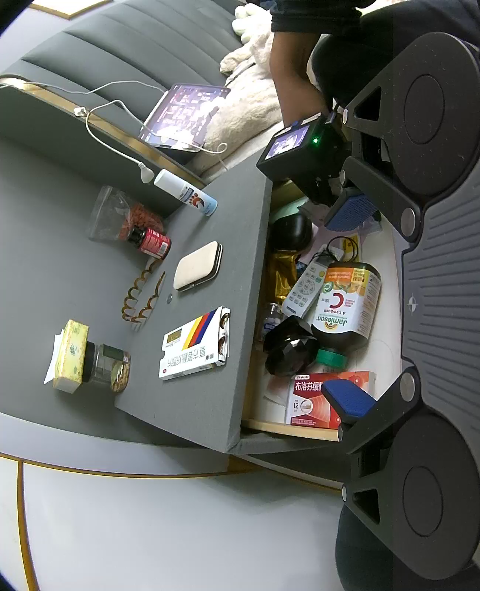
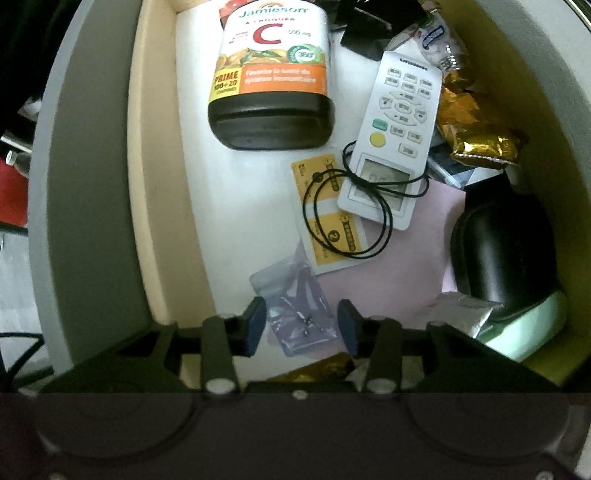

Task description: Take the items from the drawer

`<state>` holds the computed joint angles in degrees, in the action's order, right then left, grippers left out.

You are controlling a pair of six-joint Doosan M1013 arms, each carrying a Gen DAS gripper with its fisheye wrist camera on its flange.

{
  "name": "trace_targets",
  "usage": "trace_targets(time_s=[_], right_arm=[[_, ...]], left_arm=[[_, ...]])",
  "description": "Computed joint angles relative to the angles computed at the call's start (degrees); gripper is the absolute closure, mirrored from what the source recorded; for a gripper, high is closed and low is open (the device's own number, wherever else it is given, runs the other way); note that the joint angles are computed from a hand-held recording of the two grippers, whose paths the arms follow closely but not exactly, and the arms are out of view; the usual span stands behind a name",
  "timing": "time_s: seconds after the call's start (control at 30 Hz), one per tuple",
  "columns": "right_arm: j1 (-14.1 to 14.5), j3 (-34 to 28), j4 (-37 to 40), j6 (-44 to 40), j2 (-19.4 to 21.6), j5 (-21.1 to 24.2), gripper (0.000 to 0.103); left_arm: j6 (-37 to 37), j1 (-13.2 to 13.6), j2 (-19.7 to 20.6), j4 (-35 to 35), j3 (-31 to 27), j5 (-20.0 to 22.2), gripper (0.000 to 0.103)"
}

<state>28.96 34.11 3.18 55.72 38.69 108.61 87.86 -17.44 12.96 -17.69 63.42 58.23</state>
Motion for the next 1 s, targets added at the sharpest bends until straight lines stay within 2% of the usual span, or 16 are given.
trace_targets(time_s=[0.17, 0.37, 0.57, 0.67, 0.87, 1.0], right_arm=[[-1.25, -4.73, 2.68, 1.66, 2.4, 4.61, 0.087], [-3.64, -9.98, 9.53, 6.62, 4.83, 9.35, 0.101], [-4.69, -16.89, 13.98, 9.39, 8.7, 15.46, 0.101], [-4.61, -13.7, 12.62, 8.41, 6.82, 13.96, 0.099], [-5.21, -15.53, 13.29, 8.53, 8.22, 15.77, 0.097], [-5.65, -14.83, 13.4, 7.62, 8.03, 15.22, 0.098]], left_arm=[[-0.11, 0.11, 0.05, -0.06, -0.02, 0.0, 0.02], [0.14, -0.05, 0.09, 0.32, -0.11, 0.11, 0.02], [-0.04, -0.01, 0.11, 0.15, -0.07, 0.07, 0.02], [0.01, 0.01, 0.08, 0.11, -0.03, 0.05, 0.02], [0.08, 0.06, 0.05, 0.04, 0.04, 0.02, 0.02], [0.05, -0.01, 0.11, 0.09, -0.12, 0.05, 0.02]])
